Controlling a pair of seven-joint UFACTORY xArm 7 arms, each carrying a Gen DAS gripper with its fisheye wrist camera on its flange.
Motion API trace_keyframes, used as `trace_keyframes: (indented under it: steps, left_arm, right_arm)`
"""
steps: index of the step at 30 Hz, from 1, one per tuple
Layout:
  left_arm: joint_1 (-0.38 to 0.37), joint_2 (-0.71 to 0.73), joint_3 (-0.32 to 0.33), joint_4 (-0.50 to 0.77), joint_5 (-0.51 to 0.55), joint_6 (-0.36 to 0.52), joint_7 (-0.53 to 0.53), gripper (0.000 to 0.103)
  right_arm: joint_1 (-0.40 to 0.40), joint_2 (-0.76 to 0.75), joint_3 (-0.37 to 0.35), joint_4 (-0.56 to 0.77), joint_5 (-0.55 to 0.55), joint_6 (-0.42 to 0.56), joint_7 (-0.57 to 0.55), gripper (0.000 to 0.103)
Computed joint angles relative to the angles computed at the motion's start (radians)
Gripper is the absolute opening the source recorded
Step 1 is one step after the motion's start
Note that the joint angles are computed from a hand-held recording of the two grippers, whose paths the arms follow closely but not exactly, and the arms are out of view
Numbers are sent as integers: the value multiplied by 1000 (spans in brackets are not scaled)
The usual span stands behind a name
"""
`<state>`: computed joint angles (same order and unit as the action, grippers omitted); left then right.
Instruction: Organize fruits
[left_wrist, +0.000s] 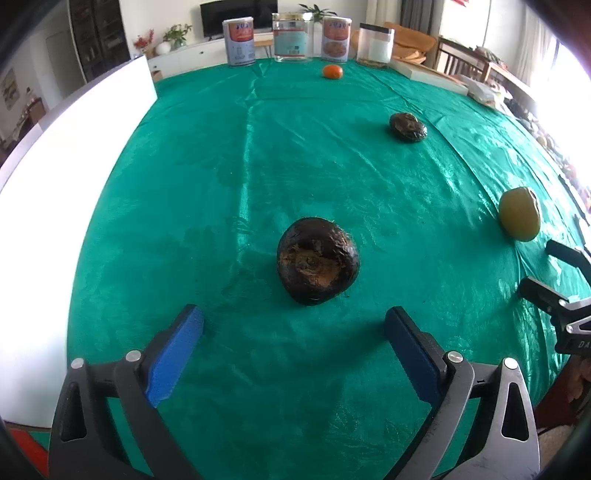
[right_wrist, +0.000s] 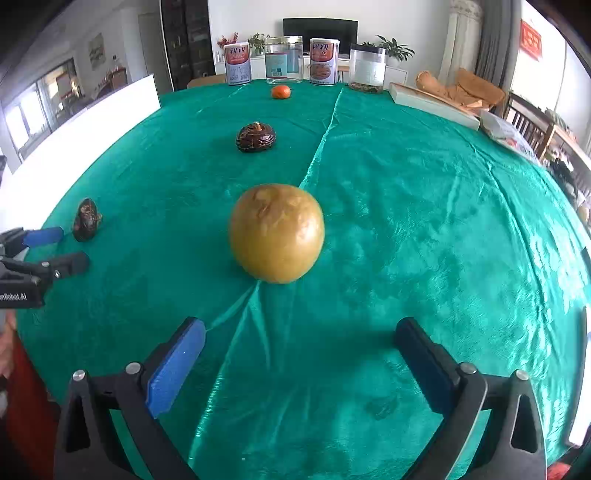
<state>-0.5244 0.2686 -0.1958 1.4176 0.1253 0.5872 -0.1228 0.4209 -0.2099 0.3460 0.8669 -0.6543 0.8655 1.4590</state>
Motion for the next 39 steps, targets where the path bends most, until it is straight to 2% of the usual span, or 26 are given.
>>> trace_keyframes:
  steps: [9, 15, 29, 30, 32, 34, 35, 37, 39]
  left_arm:
    - [1, -2, 0, -19, 3, -36, 4, 102]
    - [0, -12, 2, -40, 10, -62, -4, 102]
    - [1, -10, 0, -38, 11, -59, -5, 102]
    - [3, -5, -3, -26, 4, -41, 3, 102]
    - [15, 27, -18, 59, -35, 80, 60, 102]
    - [44, 76, -39, 183, -122, 240, 150, 100]
    - [70, 89, -52, 221, -195, 289, 198, 100]
    - [104, 106, -61, 284, -299, 365, 261, 100]
    - [93, 108, -48, 307, -297, 379, 289, 100]
  right_arm:
    - [-1, 1, 16, -10, -78, 5, 72, 103]
    - [6, 4, 13, -7, -85, 11, 80, 103]
    - [12, 5, 9, -7, -87, 14, 84, 103]
    - [12, 5, 8, -7, -85, 14, 82, 103]
    - [15, 8, -7, 4, -40, 13, 34, 103]
    - [24, 1, -64, 22, 126, -10, -152, 103]
    - [22, -19, -91, 11, 206, -46, -226, 103]
    - [9, -84, -135, -40, 326, -149, -311, 103]
    - [0, -103, -167, -30, 415, -162, -396, 103]
